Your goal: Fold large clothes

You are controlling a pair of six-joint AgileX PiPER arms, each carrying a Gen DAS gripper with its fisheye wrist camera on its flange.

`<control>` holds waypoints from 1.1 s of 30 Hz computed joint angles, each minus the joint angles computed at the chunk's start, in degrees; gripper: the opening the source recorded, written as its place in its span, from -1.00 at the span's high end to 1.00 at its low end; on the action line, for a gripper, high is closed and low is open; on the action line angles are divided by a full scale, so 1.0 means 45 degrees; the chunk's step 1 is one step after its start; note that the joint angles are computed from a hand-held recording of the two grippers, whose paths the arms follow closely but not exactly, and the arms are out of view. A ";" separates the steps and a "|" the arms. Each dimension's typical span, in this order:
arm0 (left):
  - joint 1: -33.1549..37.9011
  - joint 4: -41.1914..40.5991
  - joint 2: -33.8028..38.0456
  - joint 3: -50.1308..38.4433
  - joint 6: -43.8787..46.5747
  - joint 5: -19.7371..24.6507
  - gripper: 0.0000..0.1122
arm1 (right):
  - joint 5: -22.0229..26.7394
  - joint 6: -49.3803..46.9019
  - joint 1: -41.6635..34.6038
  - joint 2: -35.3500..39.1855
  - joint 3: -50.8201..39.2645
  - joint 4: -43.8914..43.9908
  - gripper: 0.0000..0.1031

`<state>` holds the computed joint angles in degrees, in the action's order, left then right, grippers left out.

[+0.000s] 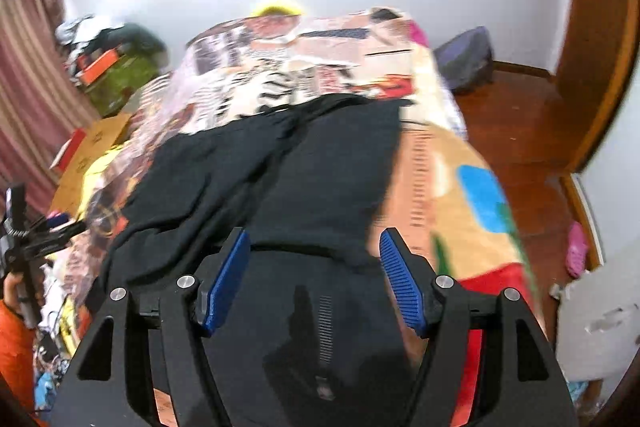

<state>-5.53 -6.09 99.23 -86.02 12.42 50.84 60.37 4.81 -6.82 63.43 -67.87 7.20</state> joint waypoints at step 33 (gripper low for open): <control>0.3096 -0.5776 -0.0050 0.4102 0.3793 0.2214 -0.15 | 0.2061 -0.2470 -0.3572 -0.2994 0.3340 0.3870 -0.27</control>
<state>8.40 -32.08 99.00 -67.56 29.49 60.80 69.64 -6.30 -22.89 49.95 -52.84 24.62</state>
